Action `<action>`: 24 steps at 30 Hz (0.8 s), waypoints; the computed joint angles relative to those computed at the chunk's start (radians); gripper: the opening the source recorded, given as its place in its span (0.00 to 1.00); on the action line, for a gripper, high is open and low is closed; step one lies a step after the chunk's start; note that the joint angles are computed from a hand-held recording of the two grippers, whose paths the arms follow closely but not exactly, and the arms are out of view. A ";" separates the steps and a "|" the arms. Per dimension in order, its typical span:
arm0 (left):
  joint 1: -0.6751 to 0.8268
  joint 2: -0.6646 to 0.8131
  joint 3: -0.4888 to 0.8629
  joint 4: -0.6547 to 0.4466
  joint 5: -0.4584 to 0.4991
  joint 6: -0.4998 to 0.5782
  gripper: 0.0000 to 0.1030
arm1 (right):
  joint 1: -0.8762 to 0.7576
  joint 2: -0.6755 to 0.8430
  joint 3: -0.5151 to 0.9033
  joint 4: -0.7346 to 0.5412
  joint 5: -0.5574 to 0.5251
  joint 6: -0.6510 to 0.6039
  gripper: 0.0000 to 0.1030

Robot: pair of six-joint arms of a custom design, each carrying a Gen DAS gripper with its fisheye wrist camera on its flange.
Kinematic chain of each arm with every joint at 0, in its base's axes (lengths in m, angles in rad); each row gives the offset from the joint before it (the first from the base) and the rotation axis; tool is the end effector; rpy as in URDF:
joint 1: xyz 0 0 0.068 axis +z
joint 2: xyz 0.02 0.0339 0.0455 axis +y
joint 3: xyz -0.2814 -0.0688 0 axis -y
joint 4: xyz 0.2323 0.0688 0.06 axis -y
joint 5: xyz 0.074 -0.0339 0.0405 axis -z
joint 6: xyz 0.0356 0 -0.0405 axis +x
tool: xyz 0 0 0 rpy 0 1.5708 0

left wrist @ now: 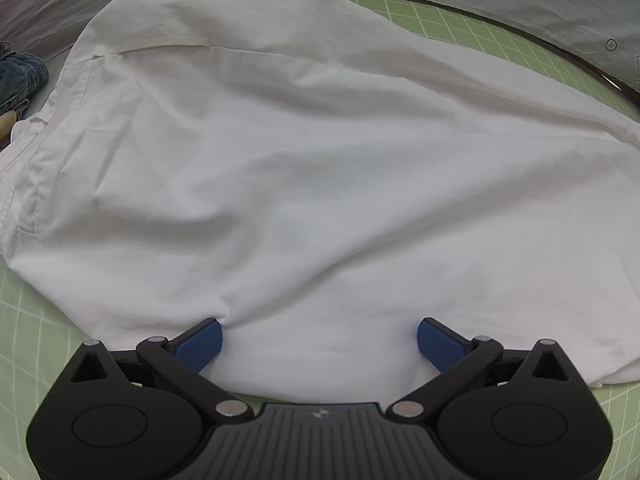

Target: Fold clothes

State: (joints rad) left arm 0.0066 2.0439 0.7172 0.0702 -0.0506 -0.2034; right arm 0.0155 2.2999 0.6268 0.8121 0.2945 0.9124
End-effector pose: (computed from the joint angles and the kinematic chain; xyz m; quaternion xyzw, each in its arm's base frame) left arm 0.2964 0.0038 0.0489 -0.1074 0.9815 0.0095 0.1581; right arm 0.3140 -0.0055 0.0042 0.4481 0.8137 0.0308 0.3690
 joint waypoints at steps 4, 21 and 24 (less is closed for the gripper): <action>-0.003 0.000 -0.003 0.005 -0.005 -0.008 1.00 | -0.012 -0.029 0.000 -0.017 -0.008 -0.005 0.04; 0.010 0.022 0.025 0.000 0.009 0.021 1.00 | 0.109 -0.508 -0.339 -0.037 0.210 0.085 0.00; 0.015 0.022 0.028 -0.006 0.016 0.031 1.00 | 0.107 -0.475 -0.348 -0.044 0.221 0.103 0.00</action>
